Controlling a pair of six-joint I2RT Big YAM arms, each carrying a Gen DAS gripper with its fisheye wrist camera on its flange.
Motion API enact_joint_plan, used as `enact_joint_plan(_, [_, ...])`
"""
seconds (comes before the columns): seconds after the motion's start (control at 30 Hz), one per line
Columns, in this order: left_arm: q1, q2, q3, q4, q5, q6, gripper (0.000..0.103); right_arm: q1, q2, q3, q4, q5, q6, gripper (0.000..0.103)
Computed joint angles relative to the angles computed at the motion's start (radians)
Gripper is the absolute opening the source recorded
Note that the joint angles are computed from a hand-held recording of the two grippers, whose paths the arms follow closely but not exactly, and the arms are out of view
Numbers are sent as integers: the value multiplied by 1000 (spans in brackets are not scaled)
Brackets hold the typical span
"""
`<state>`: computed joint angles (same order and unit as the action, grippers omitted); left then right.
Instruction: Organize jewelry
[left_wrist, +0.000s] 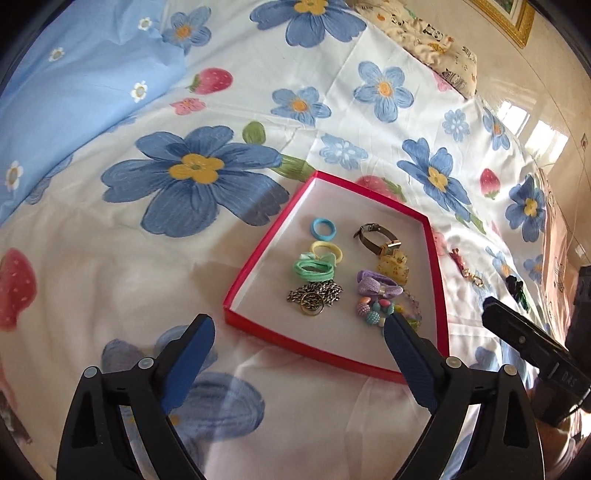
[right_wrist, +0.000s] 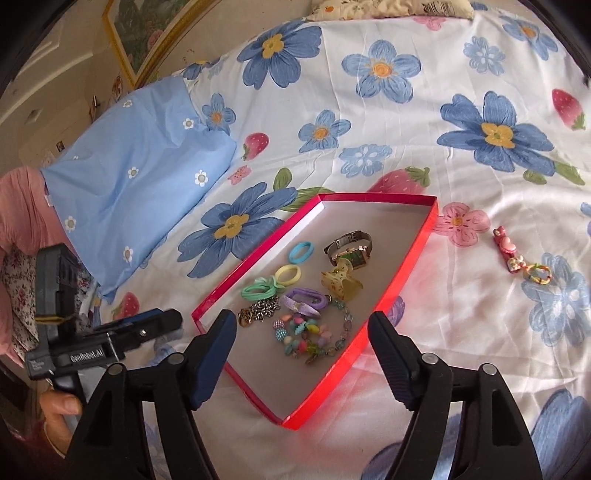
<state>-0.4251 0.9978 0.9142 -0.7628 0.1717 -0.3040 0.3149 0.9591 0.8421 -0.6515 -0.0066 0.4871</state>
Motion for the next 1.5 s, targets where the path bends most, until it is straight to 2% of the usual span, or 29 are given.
enact_joint_plan(0.13, [-60, -66, -11, -35, -132, 28, 94, 48, -52, -12, -16, 74, -10, 86])
enact_joint_plan(0.27, [-159, -137, -12, -57, -276, 54, 95, 87, -85, 7, -50, 144, -39, 91])
enact_joint_plan(0.3, [-177, -152, -13, -56, -301, 54, 101, 98, -93, 15, -61, 163, -50, 95])
enact_joint_plan(0.33, [-197, -170, -15, -52, -329, 50, 103, 106, -98, 23, -68, 176, -61, 97])
enact_joint_plan(0.5, [-266, -229, -65, -10, -422, 30, 103, 146, -128, 23, -67, 249, -105, 102])
enact_joint_plan(0.63, [-296, -230, -102, -9, -446, 18, 103, 162, -130, -17, -52, 262, -85, 102])
enact_joint_plan(0.77, [-288, -195, -105, -9, -428, 10, 103, 168, -128, -59, -34, 262, -65, 102])
enact_joint_plan(0.97, [-298, -161, -91, -22, -445, 15, 102, 165, -122, -88, -34, 249, -48, 102])
enact_joint_plan(1.5, [-345, -206, -116, -24, -501, 4, 103, 193, -127, -110, -30, 256, -15, 102])
